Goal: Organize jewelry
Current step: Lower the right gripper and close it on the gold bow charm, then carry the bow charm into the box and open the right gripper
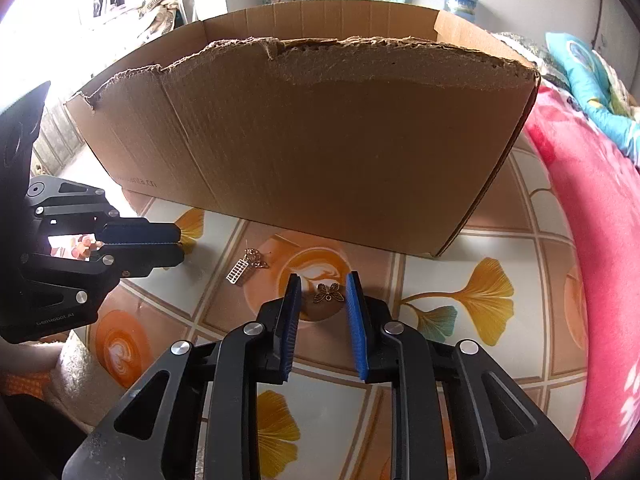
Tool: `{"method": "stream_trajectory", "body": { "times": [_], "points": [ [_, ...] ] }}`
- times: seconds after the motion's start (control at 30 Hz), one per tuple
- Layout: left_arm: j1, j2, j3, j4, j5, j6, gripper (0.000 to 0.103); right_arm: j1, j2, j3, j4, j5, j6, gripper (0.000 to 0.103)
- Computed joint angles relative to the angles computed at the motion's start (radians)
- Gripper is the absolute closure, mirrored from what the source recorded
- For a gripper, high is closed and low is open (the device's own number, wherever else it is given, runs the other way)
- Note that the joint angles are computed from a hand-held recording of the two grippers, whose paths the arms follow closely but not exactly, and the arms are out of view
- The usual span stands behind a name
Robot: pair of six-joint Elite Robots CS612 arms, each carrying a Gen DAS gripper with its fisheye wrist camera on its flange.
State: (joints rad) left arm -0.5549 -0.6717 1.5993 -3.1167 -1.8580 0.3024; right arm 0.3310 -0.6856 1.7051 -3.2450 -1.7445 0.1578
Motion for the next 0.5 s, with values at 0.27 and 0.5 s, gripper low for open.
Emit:
{"method": "stream_trajectory", "body": {
  "times": [0.27,0.5],
  "points": [
    [0.002,0.0,0.003,-0.009,-0.006,-0.007,0.091,-0.008,0.001,-0.002,-0.004,0.027,0.02,0.093],
    [0.006,-0.007,0.012,-0.022,-0.011,-0.005,0.091,-0.025,-0.021,0.042,-0.049,0.044,0.024,0.093]
  ]
}}
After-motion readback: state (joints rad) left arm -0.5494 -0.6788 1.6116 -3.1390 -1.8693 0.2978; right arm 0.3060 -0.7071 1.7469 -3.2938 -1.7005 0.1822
